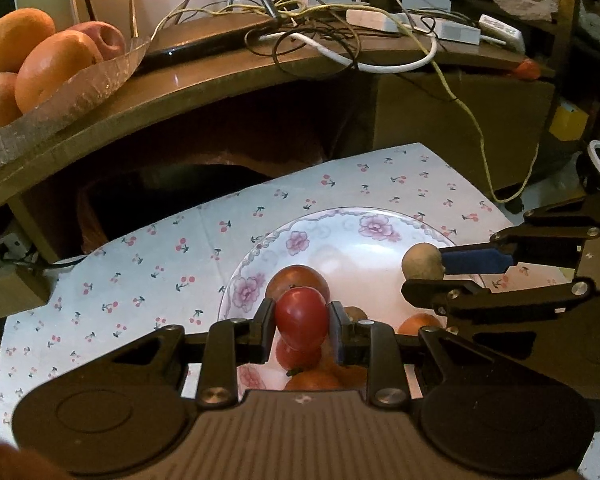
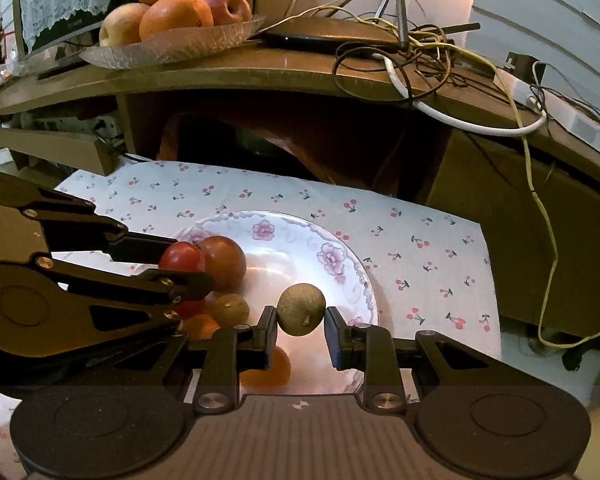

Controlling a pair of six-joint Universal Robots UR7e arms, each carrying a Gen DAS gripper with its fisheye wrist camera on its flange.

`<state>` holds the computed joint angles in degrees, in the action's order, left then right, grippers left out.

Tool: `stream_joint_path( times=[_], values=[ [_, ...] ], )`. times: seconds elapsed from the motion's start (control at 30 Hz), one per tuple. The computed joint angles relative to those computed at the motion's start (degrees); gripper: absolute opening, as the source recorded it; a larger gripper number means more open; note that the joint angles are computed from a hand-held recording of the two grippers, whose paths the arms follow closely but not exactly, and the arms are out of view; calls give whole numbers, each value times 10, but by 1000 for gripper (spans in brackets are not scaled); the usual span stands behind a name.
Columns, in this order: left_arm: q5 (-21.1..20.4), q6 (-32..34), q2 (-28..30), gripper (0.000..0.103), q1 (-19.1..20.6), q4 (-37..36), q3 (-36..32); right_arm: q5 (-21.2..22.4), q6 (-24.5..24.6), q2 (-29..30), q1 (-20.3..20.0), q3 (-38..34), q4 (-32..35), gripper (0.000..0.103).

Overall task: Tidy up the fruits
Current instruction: 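Open both tools to release the tomato and kiwi into the plate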

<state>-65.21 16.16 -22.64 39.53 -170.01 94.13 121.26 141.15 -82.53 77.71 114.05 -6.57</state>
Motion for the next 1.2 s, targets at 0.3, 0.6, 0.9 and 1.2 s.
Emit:
stream_joint_path(
  times=[0.3, 0.6, 0.9, 1.2],
  values=[
    [3, -3, 4, 32, 4, 4, -7, -2, 2, 22, -9, -21, 5, 28],
    [8, -6, 8, 33, 6, 4, -11, -11, 9, 34, -16, -35, 13, 29],
    [8, -10, 6, 34, 6, 5, -9, -10, 7, 34, -16, -35, 13, 30],
    [11, -11, 5, 35, 8, 2, -7, -16, 5, 28, -14, -29, 5, 34]
  ],
)
